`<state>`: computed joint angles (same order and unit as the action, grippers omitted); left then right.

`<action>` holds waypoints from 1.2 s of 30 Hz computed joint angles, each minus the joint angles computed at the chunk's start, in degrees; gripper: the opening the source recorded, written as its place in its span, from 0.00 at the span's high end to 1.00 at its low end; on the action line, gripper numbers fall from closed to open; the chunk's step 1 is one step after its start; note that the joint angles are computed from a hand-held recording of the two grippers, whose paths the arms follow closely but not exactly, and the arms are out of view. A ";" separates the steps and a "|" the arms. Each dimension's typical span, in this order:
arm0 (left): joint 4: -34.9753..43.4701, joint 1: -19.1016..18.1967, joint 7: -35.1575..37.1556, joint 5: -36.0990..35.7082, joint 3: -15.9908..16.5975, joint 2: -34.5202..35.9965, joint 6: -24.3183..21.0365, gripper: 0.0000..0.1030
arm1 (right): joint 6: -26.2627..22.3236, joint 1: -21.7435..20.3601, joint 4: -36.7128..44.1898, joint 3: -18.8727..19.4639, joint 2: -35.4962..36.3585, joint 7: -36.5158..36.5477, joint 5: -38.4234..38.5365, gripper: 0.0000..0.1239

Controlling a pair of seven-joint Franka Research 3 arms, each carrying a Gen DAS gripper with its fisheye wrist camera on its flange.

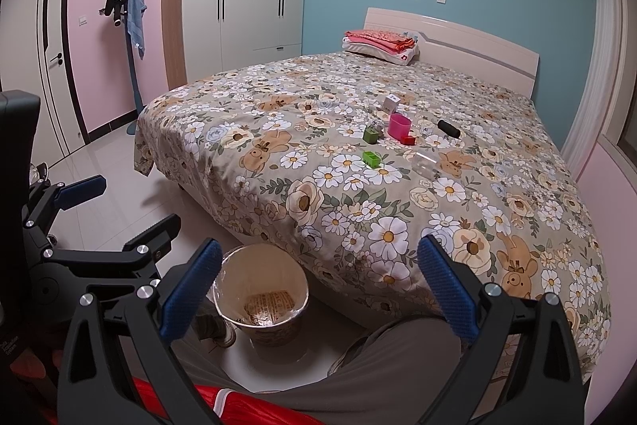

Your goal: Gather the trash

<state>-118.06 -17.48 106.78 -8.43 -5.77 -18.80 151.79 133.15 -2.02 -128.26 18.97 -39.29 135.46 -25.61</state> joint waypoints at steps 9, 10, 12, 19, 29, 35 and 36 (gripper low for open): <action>4.59 1.21 -2.11 2.27 -1.72 4.25 -0.61 0.10 | 1.15 -0.28 1.76 -1.74 2.82 -1.87 -0.07 0.20; 5.30 1.23 -2.12 2.27 -1.86 4.96 -0.66 0.10 | 1.09 -0.38 2.22 -1.76 3.40 -1.98 -0.13 0.20; 6.43 1.42 -2.34 2.36 -2.23 6.02 -0.69 0.10 | 1.38 -0.55 2.74 -2.35 4.33 -2.32 -0.28 0.20; 15.46 2.29 -4.03 2.95 -4.51 13.64 -3.36 0.10 | 2.78 -1.69 4.08 -4.82 6.99 -2.59 -0.50 0.20; 35.21 1.24 -9.72 9.80 -8.90 29.65 -10.89 0.10 | 5.02 -5.25 6.12 -10.12 11.83 -4.26 -1.38 0.20; 52.52 -2.86 -13.59 14.03 -9.57 42.23 -19.19 0.10 | 6.45 -6.89 8.55 -13.51 15.85 -7.49 -1.38 0.20; 55.94 -3.80 -14.32 14.66 -9.41 44.51 -20.85 0.10 | 6.54 -6.98 9.00 -13.89 16.47 -8.07 -1.30 0.20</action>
<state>-62.12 -21.28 92.45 6.24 -15.19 25.71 130.94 139.69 -9.00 -119.27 5.08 -22.81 127.39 -26.90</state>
